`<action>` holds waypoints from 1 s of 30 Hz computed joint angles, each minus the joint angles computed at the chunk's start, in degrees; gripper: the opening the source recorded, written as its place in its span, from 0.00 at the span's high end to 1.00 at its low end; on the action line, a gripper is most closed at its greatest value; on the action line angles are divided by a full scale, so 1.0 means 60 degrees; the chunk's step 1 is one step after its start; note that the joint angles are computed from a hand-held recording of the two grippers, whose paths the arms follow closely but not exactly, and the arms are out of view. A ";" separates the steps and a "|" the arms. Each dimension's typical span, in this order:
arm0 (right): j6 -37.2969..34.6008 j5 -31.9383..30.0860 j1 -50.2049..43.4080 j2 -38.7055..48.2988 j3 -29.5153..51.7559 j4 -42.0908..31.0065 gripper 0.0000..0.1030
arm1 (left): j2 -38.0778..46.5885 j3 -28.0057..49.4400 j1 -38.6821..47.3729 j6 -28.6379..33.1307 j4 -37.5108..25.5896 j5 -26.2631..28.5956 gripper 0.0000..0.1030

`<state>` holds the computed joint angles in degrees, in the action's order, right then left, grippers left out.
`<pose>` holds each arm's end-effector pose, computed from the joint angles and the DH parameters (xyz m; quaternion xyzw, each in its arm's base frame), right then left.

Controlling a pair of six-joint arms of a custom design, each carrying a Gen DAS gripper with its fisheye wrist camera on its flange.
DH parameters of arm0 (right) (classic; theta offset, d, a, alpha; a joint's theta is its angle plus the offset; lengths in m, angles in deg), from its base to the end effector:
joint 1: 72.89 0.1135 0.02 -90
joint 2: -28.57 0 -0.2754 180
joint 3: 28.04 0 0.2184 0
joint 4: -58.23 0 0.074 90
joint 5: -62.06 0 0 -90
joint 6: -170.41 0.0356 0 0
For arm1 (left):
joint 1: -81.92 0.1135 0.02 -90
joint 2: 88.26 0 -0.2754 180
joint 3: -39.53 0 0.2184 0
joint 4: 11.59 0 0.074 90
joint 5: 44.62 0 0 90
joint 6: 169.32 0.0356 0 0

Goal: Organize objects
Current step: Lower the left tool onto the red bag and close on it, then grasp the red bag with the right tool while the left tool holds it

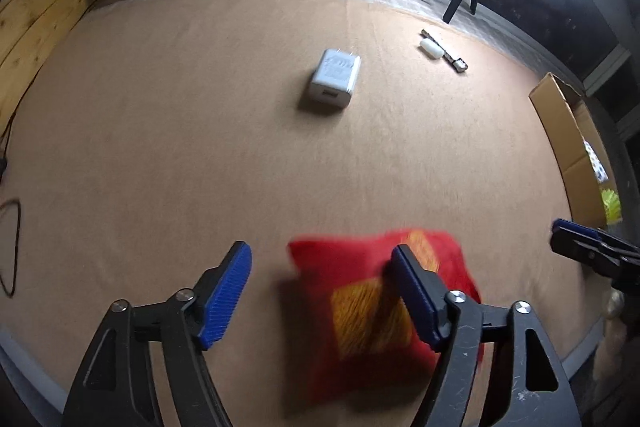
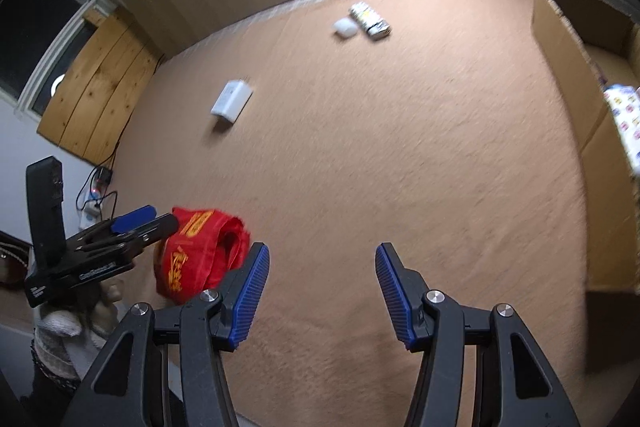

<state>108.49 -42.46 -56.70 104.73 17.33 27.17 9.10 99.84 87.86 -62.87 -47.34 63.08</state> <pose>0.1828 0.0624 0.1735 0.0691 0.9602 0.2044 0.1773 0.2612 0.0163 0.1520 0.1124 0.9708 -0.1205 0.1745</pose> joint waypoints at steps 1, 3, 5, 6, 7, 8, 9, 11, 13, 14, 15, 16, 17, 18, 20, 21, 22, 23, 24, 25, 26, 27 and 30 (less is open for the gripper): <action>0.0098 0.0016 0.0215 0.0137 -0.0018 0.0114 0.50 | -0.0111 -0.0049 0.0143 0.0129 -0.0164 0.0082 0.25; 0.0291 0.0052 0.0585 0.0381 -0.0060 0.0341 0.50 | -0.0436 -0.0268 0.0768 0.0720 -0.0490 0.0251 0.23; 0.0462 0.0011 0.0854 0.0632 -0.0042 0.0534 0.49 | -0.0485 -0.0316 0.1173 0.1035 -0.0725 0.0403 0.22; 0.0558 -0.0010 0.0977 0.0727 -0.0027 0.0623 0.48 | -0.0549 -0.0358 0.1575 0.1426 -0.1018 0.0564 0.22; 0.0652 -0.0027 0.1112 0.0839 0.0017 0.0719 0.47 | -0.0575 -0.0397 0.1692 0.1517 -0.1120 0.0627 0.22; 0.0682 -0.0044 0.1167 0.0901 0.0044 0.0774 0.47 | -0.0734 -0.0529 0.1896 0.1686 -0.1227 0.0681 0.22; 0.0722 -0.0064 0.1253 0.0973 0.0078 0.0840 0.46 | -0.0830 -0.0676 0.1874 0.1700 -0.1138 0.0680 0.22; 0.0755 -0.0112 0.1397 0.1200 0.0232 0.0922 0.46 | -0.0746 -0.0718 0.1820 0.1881 -0.1238 0.0709 0.21; 0.0842 -0.0184 0.1585 0.1442 0.0406 0.0989 0.45 | -0.0699 -0.0838 0.1715 0.2049 -0.1391 0.0759 0.21; 0.0870 -0.0222 0.1648 0.1538 0.0505 0.0987 0.45 | -0.0731 -0.0934 0.1617 0.2037 -0.1313 0.0739 0.21; 0.0902 -0.0278 0.1751 0.1685 0.0624 0.1010 0.45 | -0.0775 -0.1036 0.1501 0.2001 -0.1219 0.0722 0.21; 0.0945 -0.0270 0.1854 0.1818 0.0727 0.1031 0.44 | -0.0817 -0.1088 0.1461 0.2013 -0.1202 0.0725 0.20; 0.0973 -0.0250 0.1932 0.1939 0.0842 0.1015 0.44 | -0.0834 -0.1117 0.1411 0.2011 -0.1196 0.0753 0.19; 0.1031 -0.0219 0.2020 0.2037 0.0949 0.0992 0.44 | -0.0832 -0.1147 0.1363 0.1990 -0.1162 0.0772 0.18; 0.1104 -0.0228 0.2121 0.2248 0.1138 0.0998 0.43 | -0.0853 -0.1190 0.1246 0.1953 -0.1094 0.0766 0.18; 0.1142 -0.0207 0.2173 0.2377 0.1249 0.0988 0.42 | -0.0846 -0.1194 0.1173 0.1929 -0.1052 0.0793 0.18; 0.1179 -0.0177 0.2226 0.2473 0.1330 0.0980 0.42 | -0.0856 -0.1195 0.1142 0.1934 -0.1058 0.0808 0.18; 0.1204 -0.0157 0.2275 0.2579 0.1423 0.0965 0.42 | -0.0907 -0.1163 0.1187 0.2013 -0.1169 0.0825 0.18; 0.1231 -0.0133 0.2340 0.2699 0.1520 0.0963 0.42 | -0.0890 -0.1169 0.1147 0.2010 -0.1154 0.0824 0.18; 0.1232 -0.0118 0.2405 0.2832 0.1644 0.0925 0.42 | -0.0870 -0.1157 0.1141 0.2031 -0.1184 0.0849 0.18; 0.1227 -0.0110 0.2459 0.2934 0.1744 0.0898 0.42 | -0.0825 -0.1125 0.1127 0.2080 -0.1238 0.0891 0.18; 0.1257 -0.0092 0.2550 0.3028 0.1822 0.0925 0.42 | -0.0822 -0.1110 0.1088 0.2111 -0.1268 0.0903 0.18; 0.1370 -0.0050 0.2670 0.3171 0.1955 0.0980 0.41 | -0.0696 -0.1094 0.0912 0.2139 -0.1148 0.0943 0.18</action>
